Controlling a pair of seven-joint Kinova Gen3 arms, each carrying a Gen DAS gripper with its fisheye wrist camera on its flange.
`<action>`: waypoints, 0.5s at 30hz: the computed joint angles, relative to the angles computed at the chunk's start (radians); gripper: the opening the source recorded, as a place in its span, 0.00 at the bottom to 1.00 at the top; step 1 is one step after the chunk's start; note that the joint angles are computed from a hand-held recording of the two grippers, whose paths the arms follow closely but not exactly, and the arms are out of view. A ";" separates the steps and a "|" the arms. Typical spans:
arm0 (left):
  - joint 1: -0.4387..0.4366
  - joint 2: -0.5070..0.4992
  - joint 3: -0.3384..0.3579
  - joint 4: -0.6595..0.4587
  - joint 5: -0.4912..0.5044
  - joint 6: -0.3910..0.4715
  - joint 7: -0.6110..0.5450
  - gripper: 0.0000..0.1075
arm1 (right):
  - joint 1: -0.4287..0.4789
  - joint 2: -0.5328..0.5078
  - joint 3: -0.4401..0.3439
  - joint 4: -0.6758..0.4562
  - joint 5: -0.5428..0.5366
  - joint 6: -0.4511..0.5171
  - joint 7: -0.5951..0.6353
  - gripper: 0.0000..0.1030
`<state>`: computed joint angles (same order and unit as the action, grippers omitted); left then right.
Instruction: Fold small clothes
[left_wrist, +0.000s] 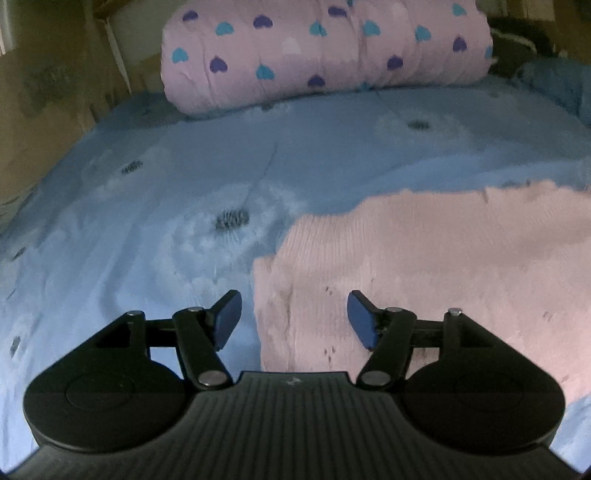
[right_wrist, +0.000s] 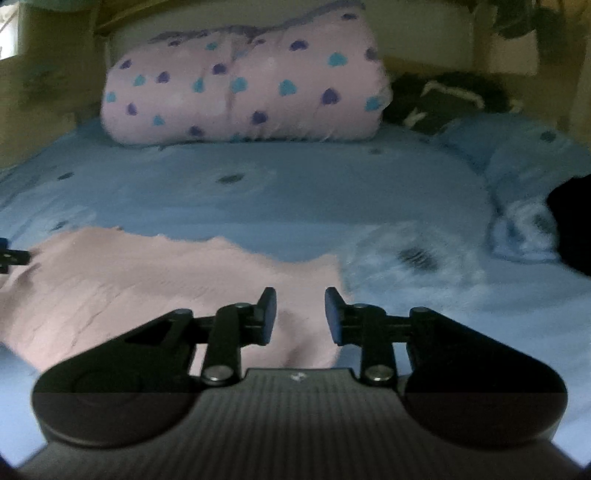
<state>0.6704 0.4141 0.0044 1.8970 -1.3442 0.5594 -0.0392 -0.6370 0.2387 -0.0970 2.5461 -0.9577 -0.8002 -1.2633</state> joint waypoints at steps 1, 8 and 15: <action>0.007 0.014 0.001 -0.007 0.008 0.022 -0.002 0.65 | 0.013 0.010 0.000 -0.008 0.019 0.020 -0.012 0.30; 0.014 0.012 0.007 -0.006 0.036 0.062 0.016 0.69 | 0.024 0.092 0.029 -0.028 0.077 0.028 -0.118 0.52; 0.039 -0.093 0.057 0.029 0.091 0.129 -0.048 0.81 | -0.048 0.006 0.014 0.007 -0.050 0.017 -0.124 0.53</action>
<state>0.7093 0.3213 0.0619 1.9261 -1.2532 0.6885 -0.0872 -0.6853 0.2447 -0.0828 2.5529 -1.0077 -0.7833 -1.3877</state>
